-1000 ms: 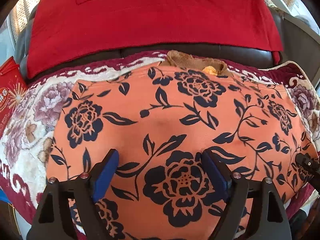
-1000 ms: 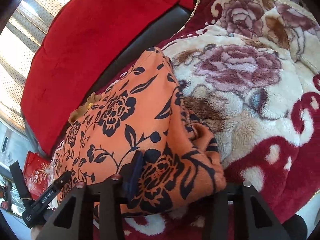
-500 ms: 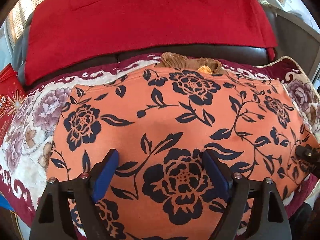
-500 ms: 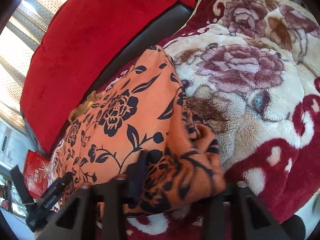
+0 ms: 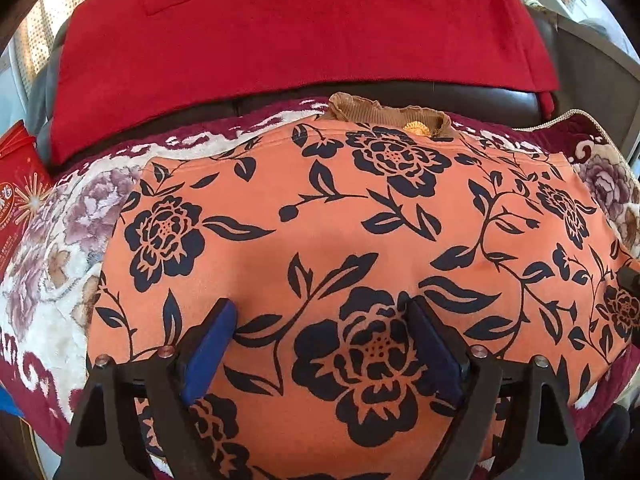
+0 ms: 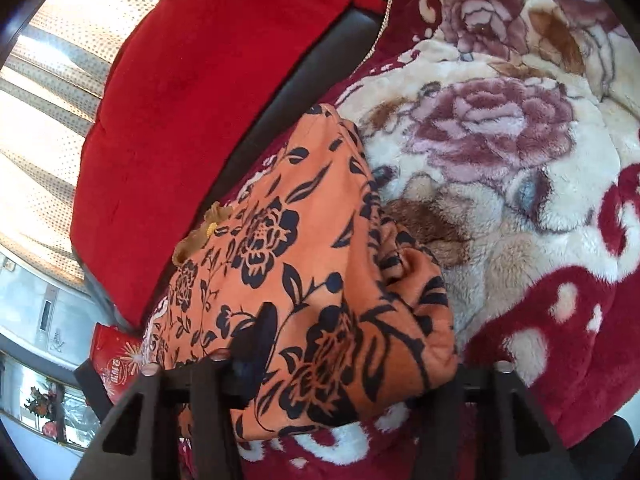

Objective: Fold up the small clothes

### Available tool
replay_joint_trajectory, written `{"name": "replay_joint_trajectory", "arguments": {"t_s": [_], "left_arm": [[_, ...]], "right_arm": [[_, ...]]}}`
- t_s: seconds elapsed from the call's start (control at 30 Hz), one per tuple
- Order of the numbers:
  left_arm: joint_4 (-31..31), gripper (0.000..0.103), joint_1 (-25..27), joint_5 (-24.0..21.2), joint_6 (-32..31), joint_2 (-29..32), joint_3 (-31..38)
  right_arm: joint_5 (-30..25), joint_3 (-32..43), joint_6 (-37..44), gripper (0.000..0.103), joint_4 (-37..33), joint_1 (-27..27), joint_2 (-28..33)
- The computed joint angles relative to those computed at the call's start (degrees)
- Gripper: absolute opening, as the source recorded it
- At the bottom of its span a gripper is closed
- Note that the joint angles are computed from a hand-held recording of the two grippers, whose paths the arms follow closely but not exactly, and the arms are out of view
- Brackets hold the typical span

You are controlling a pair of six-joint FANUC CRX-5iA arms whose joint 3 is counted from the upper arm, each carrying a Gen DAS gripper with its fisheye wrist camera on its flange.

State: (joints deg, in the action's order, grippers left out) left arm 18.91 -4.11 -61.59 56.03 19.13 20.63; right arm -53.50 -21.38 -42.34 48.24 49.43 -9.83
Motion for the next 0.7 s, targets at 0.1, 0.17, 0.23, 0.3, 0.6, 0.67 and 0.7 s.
{"name": "replay_joint_trajectory", "arguments": {"t_s": [0.1, 0.17, 0.23, 0.3, 0.6, 0.67, 0.7], "left_arm": [[0.27, 0.089, 0.09, -0.01, -0.06, -0.07, -0.19], [0.31, 0.089, 0.18, -0.10, 0.10, 0.06, -0.06], [0.74, 0.089, 0.55, -0.25, -0.35, 0.39, 0.10], [0.70, 0.089, 0.24, -0.29, -0.18, 0.62, 0.49], [4.57, 0.089, 1.37, -1.74, 0.83, 0.99, 1.85], [7.16, 0.089, 1.63, 1.29, -0.48, -0.28, -0.61], [5.92, 0.089, 1.19, 1.23, -0.37, 0.09, -0.21]], "right_arm": [[1.05, 0.56, 0.78, 0.055, -0.40, -0.71, 0.48], [-0.19, 3.20, 5.72, 0.015, -5.15, -1.46, 1.90], [-3.25, 5.85, 9.40, 0.011, -6.63, -0.91, 2.97], [-12.89, 11.80, 15.60, 0.011, -3.99, 1.94, 6.24], [-9.89, 7.34, 15.46, 0.057, -12.16, 2.14, 2.27], [-14.50, 6.62, 13.09, 0.065, -9.83, 4.16, 0.70], [-14.90, 5.63, 11.95, 0.065, -8.24, 4.59, -0.56]]}}
